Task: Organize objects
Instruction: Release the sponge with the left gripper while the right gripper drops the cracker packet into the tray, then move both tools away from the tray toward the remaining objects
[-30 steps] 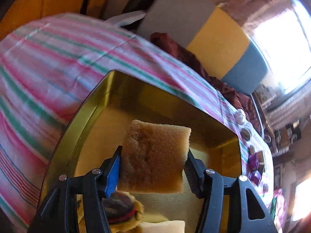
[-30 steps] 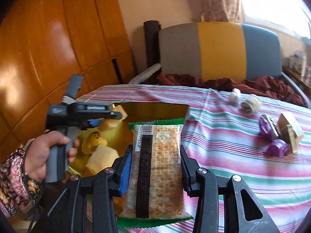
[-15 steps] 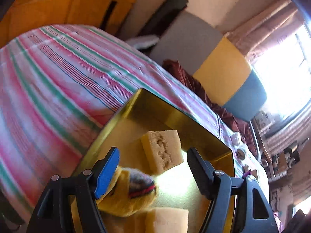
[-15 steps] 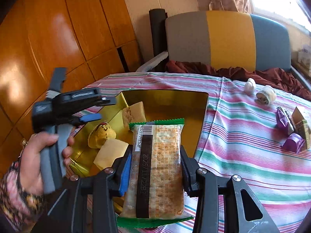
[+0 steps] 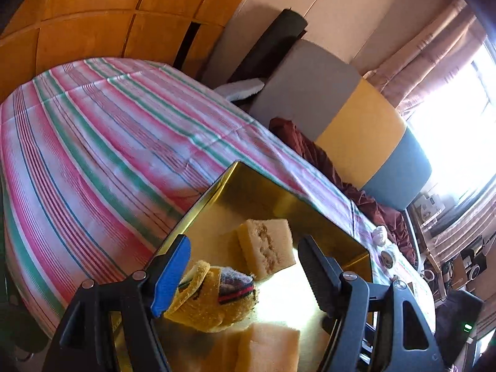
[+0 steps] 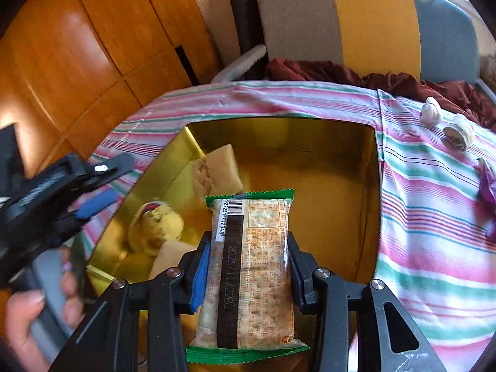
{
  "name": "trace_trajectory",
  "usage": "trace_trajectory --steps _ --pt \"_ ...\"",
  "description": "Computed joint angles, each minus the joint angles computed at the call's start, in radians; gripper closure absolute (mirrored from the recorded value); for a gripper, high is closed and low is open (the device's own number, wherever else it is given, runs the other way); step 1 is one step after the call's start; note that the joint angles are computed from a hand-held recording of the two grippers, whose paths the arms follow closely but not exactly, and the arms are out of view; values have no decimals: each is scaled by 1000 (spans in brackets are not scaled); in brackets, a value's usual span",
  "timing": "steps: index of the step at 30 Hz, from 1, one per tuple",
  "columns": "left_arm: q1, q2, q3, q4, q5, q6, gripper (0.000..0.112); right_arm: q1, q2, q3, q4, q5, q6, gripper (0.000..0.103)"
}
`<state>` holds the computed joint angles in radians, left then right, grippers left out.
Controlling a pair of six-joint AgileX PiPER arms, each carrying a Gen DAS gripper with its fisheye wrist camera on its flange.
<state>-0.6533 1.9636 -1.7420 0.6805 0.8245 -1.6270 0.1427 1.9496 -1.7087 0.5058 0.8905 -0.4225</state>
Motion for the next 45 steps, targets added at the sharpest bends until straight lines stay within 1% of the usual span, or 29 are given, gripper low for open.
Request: trace_trajectory --steps 2,6,8,9,10,12,16,19,23,26,29,36,39,42,45 --pt "0 -6 1 8 1 -6 39 24 42 -58 -62 4 47 60" --pt "5 -13 3 12 -2 -17 39 51 113 -160 -126 20 137 59" --pt "6 -17 9 12 -4 -24 39 59 138 -196 -156 23 192 57" --pt "6 -16 8 11 -4 -23 39 59 163 -239 -166 50 233 56" --pt "6 -14 6 5 -2 -18 39 56 176 -261 -160 62 257 53" --pt "6 -13 4 0 -8 -15 39 45 173 -262 -128 57 253 52" --pt "1 -1 -13 -12 -4 6 39 31 115 -194 -98 26 203 46" --pt "-8 11 -27 -20 -3 17 39 9 51 -105 -47 -8 138 42" --pt "-24 43 -71 -44 1 62 39 -11 -19 -4 -23 -58 76 40" --pt "-36 68 -111 -63 11 105 39 -18 -71 70 -40 -110 42 37" --pt "-49 89 -145 -75 19 141 39 -30 -108 120 -57 -141 13 36" --pt "-82 150 -249 -131 36 249 39 -121 -164 195 -48 -158 -48 35" --pt "-98 180 -303 -176 25 320 39 -177 -179 219 -54 -161 -68 35" --pt "-116 216 -371 -235 18 404 39 -231 -187 241 -74 -168 -80 34" --pt "-142 273 -478 -282 45 492 39 -294 -184 255 -69 -167 -102 34"
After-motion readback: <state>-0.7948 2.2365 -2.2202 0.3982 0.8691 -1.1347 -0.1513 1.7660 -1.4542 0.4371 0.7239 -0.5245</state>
